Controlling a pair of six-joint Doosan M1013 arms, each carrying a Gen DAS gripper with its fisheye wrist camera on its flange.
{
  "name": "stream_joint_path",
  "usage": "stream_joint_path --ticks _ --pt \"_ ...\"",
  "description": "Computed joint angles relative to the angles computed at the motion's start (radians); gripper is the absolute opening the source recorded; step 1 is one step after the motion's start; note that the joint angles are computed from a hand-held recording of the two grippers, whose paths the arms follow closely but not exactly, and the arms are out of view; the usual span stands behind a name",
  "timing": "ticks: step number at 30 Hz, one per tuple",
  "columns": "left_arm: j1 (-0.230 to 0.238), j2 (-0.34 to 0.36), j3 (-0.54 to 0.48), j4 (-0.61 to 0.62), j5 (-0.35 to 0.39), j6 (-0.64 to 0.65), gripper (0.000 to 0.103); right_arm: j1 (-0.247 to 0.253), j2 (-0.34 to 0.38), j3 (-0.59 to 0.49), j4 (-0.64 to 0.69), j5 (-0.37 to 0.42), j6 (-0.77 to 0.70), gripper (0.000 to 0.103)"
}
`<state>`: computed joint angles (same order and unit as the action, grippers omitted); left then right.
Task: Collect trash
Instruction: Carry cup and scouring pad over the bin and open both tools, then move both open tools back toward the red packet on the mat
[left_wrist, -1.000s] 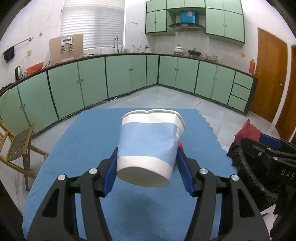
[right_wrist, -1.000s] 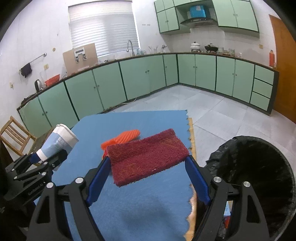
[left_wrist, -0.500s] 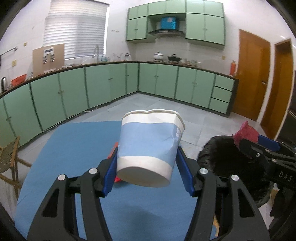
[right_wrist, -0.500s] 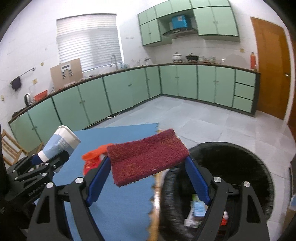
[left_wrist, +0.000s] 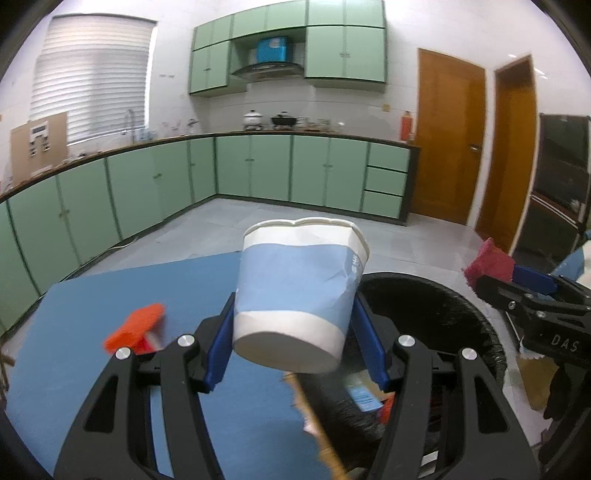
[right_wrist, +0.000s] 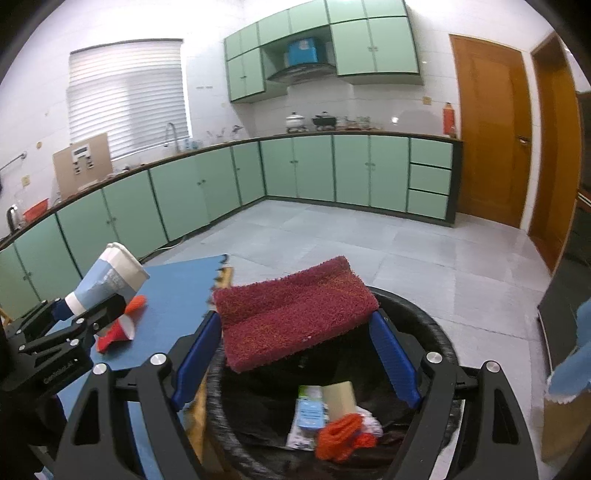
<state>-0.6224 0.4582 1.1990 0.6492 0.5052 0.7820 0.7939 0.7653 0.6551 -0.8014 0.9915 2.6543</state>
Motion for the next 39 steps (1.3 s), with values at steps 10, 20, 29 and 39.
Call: stream_joint_path --ticks 10,20,29,39 --pt "-0.026 0.093 -0.101 -0.120 -0.018 0.151 0.057 -0.042 -0.078 0.172 -0.024 -0.033 0.094 0.080" --pt "-0.033 0.182 -0.206 -0.238 0.037 0.290 0.058 -0.079 -0.101 0.257 0.018 -0.061 0.118 0.081" --pt "-0.029 0.233 -0.284 -0.315 0.096 0.340 0.066 -0.094 -0.077 0.235 0.073 -0.040 0.046 0.084" --pt "-0.013 0.205 -0.249 -0.357 0.075 0.329 0.079 -0.084 -0.073 0.233 0.074 -0.003 0.064 0.095"
